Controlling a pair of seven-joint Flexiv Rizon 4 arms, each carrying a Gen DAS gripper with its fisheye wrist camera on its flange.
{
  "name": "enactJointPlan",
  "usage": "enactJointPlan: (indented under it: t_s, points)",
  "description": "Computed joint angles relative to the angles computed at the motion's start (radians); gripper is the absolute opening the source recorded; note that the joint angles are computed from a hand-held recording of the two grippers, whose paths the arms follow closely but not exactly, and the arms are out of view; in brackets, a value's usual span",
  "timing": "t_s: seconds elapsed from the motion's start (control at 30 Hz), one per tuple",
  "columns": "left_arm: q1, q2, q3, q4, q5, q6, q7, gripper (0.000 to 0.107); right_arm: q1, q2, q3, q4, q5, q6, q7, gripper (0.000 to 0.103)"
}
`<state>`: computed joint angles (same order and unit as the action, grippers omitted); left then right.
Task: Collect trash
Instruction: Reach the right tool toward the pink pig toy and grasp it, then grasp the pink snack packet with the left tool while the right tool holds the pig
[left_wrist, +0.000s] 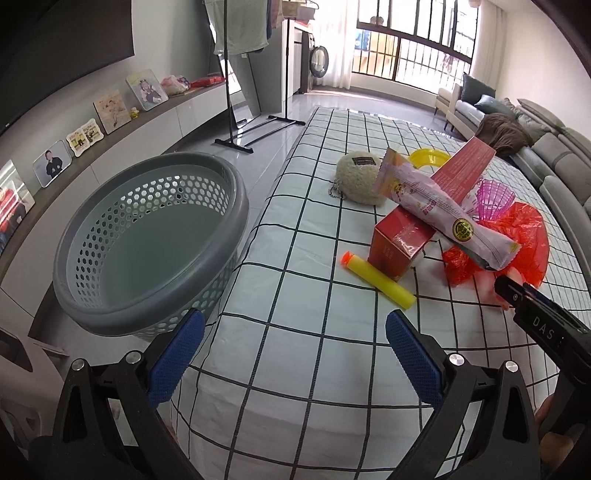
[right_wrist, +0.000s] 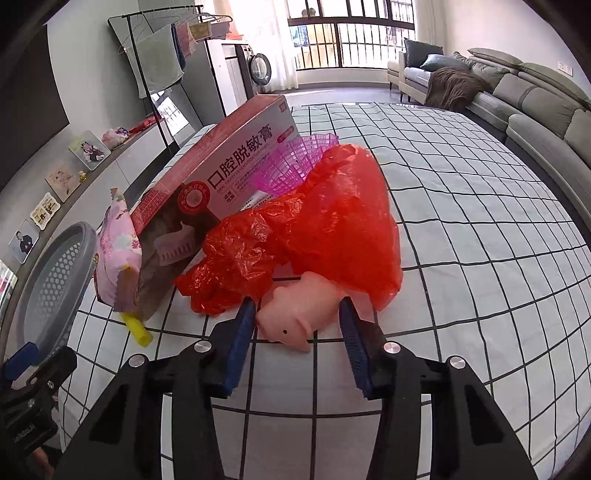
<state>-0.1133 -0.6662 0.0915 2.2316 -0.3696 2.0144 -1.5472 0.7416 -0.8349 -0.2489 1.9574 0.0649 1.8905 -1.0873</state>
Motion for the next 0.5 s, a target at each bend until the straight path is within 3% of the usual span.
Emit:
enactJointPlan:
  t_s: [0.3,0.5]
  points:
    - [0.008,0.034,-0.053,-0.020,0.030,-0.014,-0.036,0.097,-0.124,0.054,0.120,0.096,0.005,0.134,-0.071,0.045]
    - [-0.057,0.009,-0.024,-0.111,-0.015,-0.090,-0.037,0.097,-0.204,0.060,0.196,0.115,-0.001,0.189,-0.099,0.045]
